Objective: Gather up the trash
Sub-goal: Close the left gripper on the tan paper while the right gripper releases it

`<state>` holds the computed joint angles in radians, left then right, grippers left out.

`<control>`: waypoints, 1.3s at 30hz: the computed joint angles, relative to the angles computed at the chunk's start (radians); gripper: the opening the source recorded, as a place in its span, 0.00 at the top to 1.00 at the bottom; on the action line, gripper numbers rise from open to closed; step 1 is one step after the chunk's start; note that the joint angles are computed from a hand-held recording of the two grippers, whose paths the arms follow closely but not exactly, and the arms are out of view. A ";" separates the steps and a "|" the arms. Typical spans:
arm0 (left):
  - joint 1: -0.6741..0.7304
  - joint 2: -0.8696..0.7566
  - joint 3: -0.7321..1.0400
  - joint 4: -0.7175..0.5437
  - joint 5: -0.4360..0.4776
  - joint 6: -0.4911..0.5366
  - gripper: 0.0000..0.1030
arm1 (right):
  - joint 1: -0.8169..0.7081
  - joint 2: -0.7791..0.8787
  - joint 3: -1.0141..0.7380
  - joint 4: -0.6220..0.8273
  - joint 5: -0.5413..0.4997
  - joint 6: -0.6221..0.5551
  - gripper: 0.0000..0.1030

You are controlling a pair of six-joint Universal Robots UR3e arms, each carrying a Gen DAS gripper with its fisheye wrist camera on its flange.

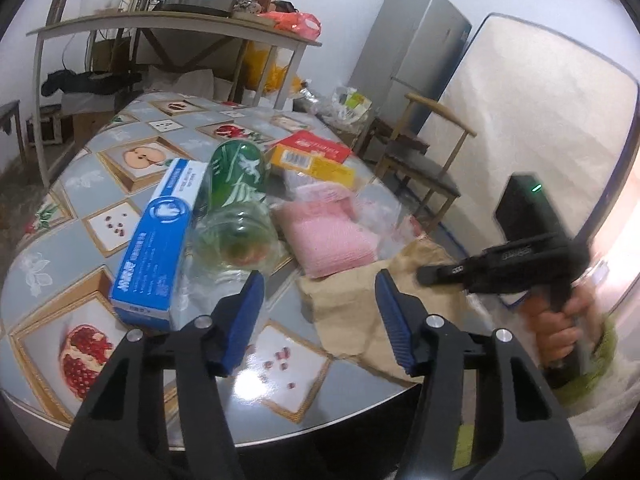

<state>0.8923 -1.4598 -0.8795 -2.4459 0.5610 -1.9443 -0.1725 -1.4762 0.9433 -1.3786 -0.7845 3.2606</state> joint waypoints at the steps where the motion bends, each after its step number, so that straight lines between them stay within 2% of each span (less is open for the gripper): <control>1: 0.001 -0.021 0.042 -0.064 -0.013 0.030 0.48 | 0.003 0.001 0.006 -0.018 -0.006 0.012 0.95; 4: -0.031 -0.095 0.161 -0.217 -0.026 0.106 0.44 | 0.008 0.004 0.020 -0.053 -0.014 0.035 0.95; 6: -0.082 -0.122 0.193 -0.236 -0.006 0.113 0.35 | 0.011 0.002 0.031 -0.072 -0.024 0.047 0.95; 8: -0.156 -0.096 0.127 -0.126 0.029 0.063 0.32 | 0.002 0.001 0.035 -0.068 -0.013 0.046 0.95; 11: -0.250 0.003 -0.066 0.125 0.066 -0.035 0.29 | -0.009 -0.001 0.047 -0.057 0.020 0.037 0.95; 15: -0.357 0.115 -0.304 0.458 0.123 -0.150 0.29 | -0.028 0.012 0.008 0.040 0.105 -0.028 0.95; 18: -0.415 0.148 -0.403 0.627 0.173 -0.202 0.29 | -0.045 0.018 -0.032 0.137 0.165 -0.093 0.95; 20: -0.431 0.149 -0.422 0.653 0.192 -0.202 0.29 | -0.062 0.020 -0.053 0.220 0.212 -0.152 0.95; 23: -0.447 0.137 -0.420 0.652 0.205 -0.207 0.38 | -0.078 0.021 -0.069 0.329 0.261 -0.224 0.95; 28: -0.455 0.098 -0.386 0.613 0.209 -0.224 0.69 | -0.087 0.007 -0.032 0.384 0.298 -0.259 0.95; 33: -0.448 0.085 -0.364 0.583 0.203 -0.220 0.90 | -0.066 0.016 -0.064 0.343 0.246 -0.229 0.92; 35: -0.448 0.090 -0.368 0.588 0.215 -0.221 0.92 | -0.053 0.035 -0.123 0.338 0.197 -0.220 0.91; 36: -0.446 0.093 -0.367 0.580 0.220 -0.220 0.94 | -0.048 0.046 -0.151 0.334 0.176 -0.211 0.88; 38: -0.449 0.085 -0.366 0.584 0.238 -0.240 0.94 | -0.028 0.083 -0.228 0.286 0.131 -0.155 0.71; 39: -0.450 0.080 -0.366 0.587 0.241 -0.248 0.95 | -0.027 0.091 -0.259 0.262 0.105 -0.137 0.69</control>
